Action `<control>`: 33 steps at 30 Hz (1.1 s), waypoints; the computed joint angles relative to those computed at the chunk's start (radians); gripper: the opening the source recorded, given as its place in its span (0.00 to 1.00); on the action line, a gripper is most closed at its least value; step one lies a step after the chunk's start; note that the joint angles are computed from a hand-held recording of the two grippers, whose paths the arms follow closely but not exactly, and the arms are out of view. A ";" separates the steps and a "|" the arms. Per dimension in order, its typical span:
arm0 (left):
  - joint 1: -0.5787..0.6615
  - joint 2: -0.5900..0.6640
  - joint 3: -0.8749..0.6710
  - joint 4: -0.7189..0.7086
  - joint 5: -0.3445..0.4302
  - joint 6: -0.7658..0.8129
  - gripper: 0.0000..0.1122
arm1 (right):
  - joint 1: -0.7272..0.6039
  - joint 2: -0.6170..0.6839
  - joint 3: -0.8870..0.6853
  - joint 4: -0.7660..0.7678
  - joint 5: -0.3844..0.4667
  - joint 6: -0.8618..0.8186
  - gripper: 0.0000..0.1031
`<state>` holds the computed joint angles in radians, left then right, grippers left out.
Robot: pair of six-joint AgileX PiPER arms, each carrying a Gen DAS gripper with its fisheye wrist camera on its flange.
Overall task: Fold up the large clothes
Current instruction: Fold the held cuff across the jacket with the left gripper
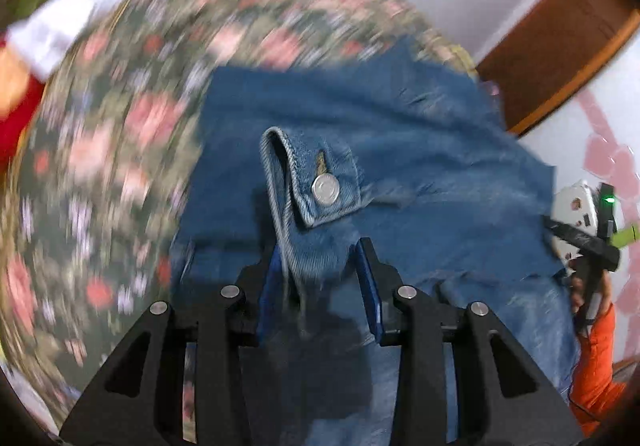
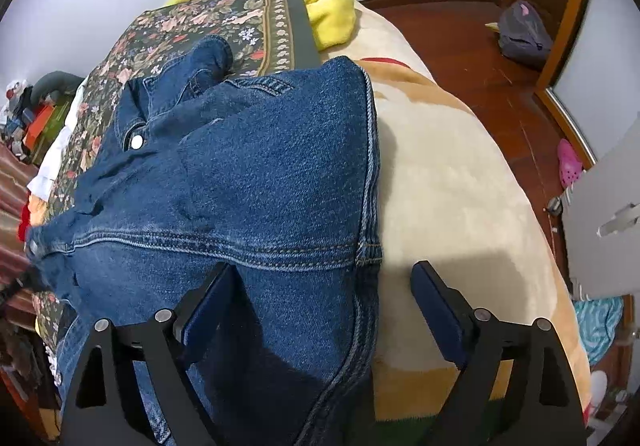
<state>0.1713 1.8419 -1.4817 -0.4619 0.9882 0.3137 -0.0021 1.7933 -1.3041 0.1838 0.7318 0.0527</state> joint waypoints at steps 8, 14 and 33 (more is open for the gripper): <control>0.089 0.002 0.065 -0.037 -0.020 -0.029 0.56 | 0.041 -0.020 0.020 -0.077 0.009 0.050 0.86; 0.072 0.139 -0.116 -0.099 0.032 -0.079 0.62 | 0.036 -0.035 0.035 -0.050 0.016 0.040 0.86; -0.227 0.025 -0.119 0.368 -0.282 -0.318 0.36 | 0.070 -0.080 0.027 -0.095 -0.035 0.035 0.86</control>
